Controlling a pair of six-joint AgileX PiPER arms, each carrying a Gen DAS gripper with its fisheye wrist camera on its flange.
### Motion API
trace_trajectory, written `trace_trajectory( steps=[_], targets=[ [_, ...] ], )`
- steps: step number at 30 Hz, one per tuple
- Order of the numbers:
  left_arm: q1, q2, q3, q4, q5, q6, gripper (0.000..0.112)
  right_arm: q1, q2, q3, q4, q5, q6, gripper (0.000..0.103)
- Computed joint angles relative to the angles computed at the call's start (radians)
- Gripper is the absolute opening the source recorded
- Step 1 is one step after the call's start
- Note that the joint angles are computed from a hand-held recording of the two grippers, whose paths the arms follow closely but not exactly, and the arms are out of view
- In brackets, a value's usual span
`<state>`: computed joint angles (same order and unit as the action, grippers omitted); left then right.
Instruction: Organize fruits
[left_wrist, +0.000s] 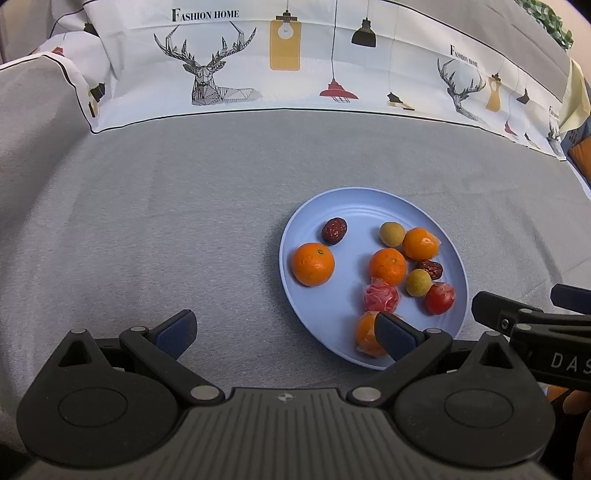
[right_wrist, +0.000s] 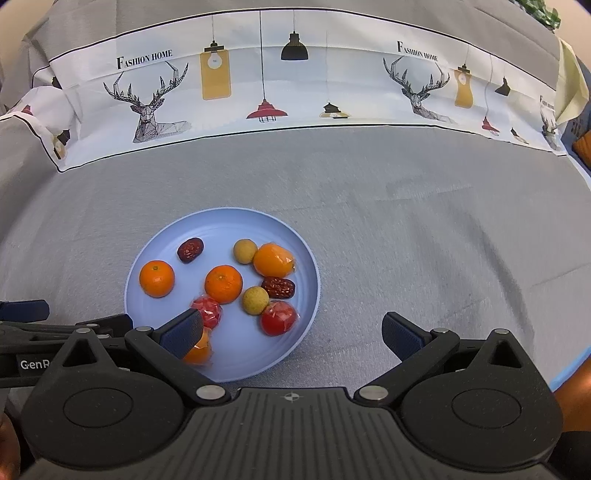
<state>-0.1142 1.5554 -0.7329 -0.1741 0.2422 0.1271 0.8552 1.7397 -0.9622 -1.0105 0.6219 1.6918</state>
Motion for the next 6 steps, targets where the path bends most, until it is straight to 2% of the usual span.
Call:
trace_trajectory(
  steps=[3,6],
  targets=[
    [0.000,-0.004,0.004,-0.034,-0.015,0.039,0.102,-0.005,-0.008,0.009,-0.010,-0.011,0.011,0.102],
    [0.009,-0.021,0.013,-0.205,-0.028,0.216,0.102,-0.003,-0.024,0.025,-0.058,0.008,0.076,0.102]
  ],
)
